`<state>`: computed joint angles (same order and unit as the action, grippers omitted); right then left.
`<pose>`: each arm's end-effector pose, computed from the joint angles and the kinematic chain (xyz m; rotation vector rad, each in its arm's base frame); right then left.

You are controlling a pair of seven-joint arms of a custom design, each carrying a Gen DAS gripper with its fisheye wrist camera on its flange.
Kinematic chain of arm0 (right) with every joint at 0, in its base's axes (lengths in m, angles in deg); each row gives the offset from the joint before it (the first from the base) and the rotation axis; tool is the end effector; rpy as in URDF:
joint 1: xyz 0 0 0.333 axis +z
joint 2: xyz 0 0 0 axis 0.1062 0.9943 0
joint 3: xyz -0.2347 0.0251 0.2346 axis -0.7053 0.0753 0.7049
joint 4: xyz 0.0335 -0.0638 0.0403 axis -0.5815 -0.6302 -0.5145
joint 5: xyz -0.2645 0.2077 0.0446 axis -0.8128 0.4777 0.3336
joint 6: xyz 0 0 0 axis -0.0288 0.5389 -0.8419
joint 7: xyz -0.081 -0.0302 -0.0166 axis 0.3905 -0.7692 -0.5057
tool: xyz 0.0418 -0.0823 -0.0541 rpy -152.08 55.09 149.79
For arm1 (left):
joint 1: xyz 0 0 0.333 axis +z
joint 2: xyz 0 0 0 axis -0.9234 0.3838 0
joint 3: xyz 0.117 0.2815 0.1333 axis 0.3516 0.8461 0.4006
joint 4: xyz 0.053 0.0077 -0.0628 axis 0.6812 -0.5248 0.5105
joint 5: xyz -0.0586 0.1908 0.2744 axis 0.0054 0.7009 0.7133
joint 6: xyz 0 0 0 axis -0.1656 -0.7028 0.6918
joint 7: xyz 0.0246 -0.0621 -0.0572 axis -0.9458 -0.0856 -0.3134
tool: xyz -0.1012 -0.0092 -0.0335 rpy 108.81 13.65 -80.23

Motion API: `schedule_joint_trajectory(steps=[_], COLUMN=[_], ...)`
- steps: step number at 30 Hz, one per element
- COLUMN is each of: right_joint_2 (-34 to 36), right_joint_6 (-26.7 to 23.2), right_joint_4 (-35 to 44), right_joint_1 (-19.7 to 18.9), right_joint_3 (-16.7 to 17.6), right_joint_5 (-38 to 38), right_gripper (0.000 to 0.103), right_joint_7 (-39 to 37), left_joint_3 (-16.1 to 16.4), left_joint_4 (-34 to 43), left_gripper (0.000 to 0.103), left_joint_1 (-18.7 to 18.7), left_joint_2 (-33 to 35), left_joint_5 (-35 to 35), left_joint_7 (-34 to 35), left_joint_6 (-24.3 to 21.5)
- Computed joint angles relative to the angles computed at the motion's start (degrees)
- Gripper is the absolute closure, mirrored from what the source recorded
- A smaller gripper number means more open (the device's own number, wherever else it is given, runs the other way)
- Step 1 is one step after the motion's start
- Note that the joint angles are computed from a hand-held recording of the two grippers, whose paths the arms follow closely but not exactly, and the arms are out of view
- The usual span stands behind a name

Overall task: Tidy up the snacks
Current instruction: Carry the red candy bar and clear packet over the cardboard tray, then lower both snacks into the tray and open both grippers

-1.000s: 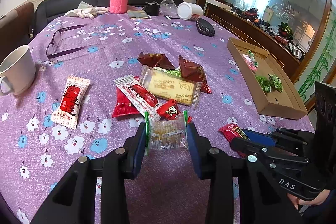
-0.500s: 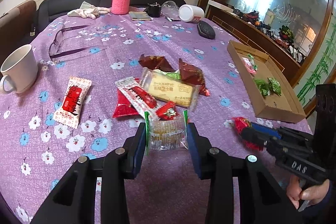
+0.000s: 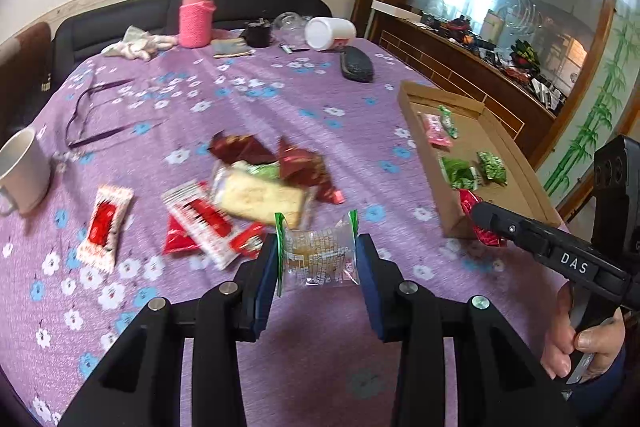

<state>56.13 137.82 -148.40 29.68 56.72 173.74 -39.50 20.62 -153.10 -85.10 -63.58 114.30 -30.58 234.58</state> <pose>0.4997 0.2483 0.4383 -1.7769 1.2860 -0.1131 0.4301 -0.3062 0.4662 -1.9202 1.6955 -0.9008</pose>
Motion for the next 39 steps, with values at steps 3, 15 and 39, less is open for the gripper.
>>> schedule_joint_trajectory(steps=[3,15,39], right_joint_2=[-0.24,0.45,17.07], right_joint_6=[-0.26,0.82,-15.09], right_joint_4=[0.41,4.65,23.95], right_joint_1=[-0.76,-4.38,-9.4], right_joint_3=[-0.58,-2.9,-9.16], right_joint_5=[1.26,-2.82,-61.85], right_gripper=[0.083,0.083,0.083], right_joint_7=[-0.54,5.55,59.31], left_joint_3=[-0.42,0.45,4.45], left_joint_4=[3.28,24.24,87.36], left_gripper=[0.066,0.065,0.065], left_joint_1=[-0.74,-5.86,-14.87], left_joint_2=[2.02,15.89,55.14], left_joint_5=[-1.78,-16.27,-47.72], left_joint_7=[3.23,25.13,56.92], left_joint_6=[-0.52,-3.25,-32.65])
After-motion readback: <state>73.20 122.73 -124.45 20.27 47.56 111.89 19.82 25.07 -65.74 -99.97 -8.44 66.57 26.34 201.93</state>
